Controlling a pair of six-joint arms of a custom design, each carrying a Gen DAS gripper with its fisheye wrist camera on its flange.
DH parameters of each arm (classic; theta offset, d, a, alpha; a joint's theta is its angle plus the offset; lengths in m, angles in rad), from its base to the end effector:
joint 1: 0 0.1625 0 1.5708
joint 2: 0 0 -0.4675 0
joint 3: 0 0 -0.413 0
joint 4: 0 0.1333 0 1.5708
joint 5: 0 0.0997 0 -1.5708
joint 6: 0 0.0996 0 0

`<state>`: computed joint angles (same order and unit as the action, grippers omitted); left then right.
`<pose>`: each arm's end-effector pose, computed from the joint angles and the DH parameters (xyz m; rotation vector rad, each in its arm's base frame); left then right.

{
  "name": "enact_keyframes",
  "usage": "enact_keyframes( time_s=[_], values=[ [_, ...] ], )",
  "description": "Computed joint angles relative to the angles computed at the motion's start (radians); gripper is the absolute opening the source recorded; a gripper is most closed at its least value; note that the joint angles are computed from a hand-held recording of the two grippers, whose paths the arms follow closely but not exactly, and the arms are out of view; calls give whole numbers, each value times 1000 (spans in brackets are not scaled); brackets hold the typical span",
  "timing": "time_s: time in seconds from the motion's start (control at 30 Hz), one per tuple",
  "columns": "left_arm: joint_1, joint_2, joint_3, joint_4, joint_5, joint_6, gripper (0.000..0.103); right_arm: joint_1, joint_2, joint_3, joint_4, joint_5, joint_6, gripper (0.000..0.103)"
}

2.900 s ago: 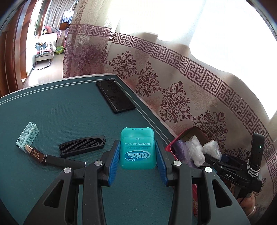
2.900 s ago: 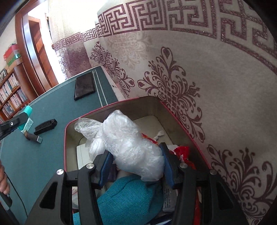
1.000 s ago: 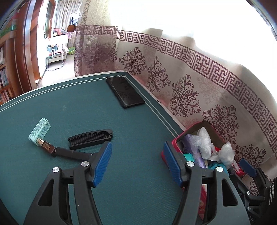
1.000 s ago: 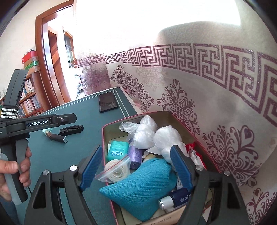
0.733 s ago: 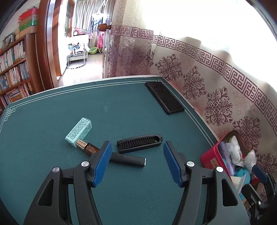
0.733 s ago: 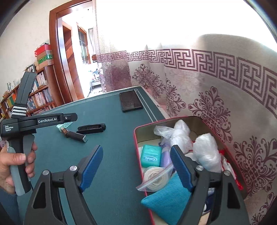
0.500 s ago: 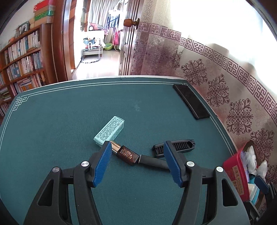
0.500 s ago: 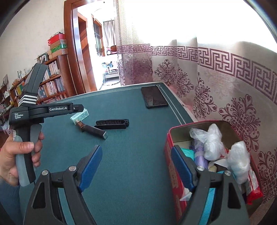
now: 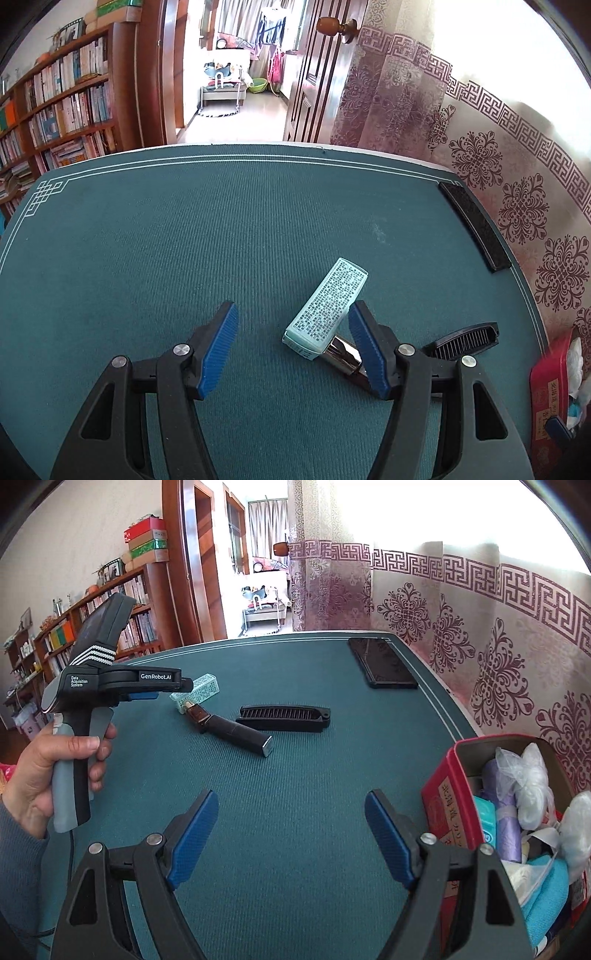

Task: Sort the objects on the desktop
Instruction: 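Grasp the pale patterned card box with the left gripper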

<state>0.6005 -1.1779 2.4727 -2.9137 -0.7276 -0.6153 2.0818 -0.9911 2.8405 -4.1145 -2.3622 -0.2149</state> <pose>-0.2080 -0.3941 0.1356 0.4076 2.4224 -0.8262 0.1835 -0.1997 0.1665 0.4893 -2.2631 0.9603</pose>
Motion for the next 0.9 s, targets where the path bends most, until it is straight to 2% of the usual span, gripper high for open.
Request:
enact_keyframes(
  time_s=[0.2,0.43,0.47,0.53,0.6,0.77,0.9],
  values=[
    [18,63,-23,-59,-24,86,66,-18,35,-5,-10,-1,-6,85],
    [20,120,-27,-148,20,153,65,-17,42,-20,41,-23,-2,85],
    [19,119,-27,-147,26,155,62,-23,27,-22,65,-15,6,85],
    [17,113,-27,-125,36,148,35,-33,-2,-31,112,0,22,85],
    [18,100,-28,-99,37,129,29,-39,-26,-47,154,11,29,85],
    [13,72,-19,-90,47,108,26,-41,-22,-115,200,13,11,85],
    [5,52,-11,-104,54,102,26,-78,-23,-179,229,36,-10,86]
  ],
)
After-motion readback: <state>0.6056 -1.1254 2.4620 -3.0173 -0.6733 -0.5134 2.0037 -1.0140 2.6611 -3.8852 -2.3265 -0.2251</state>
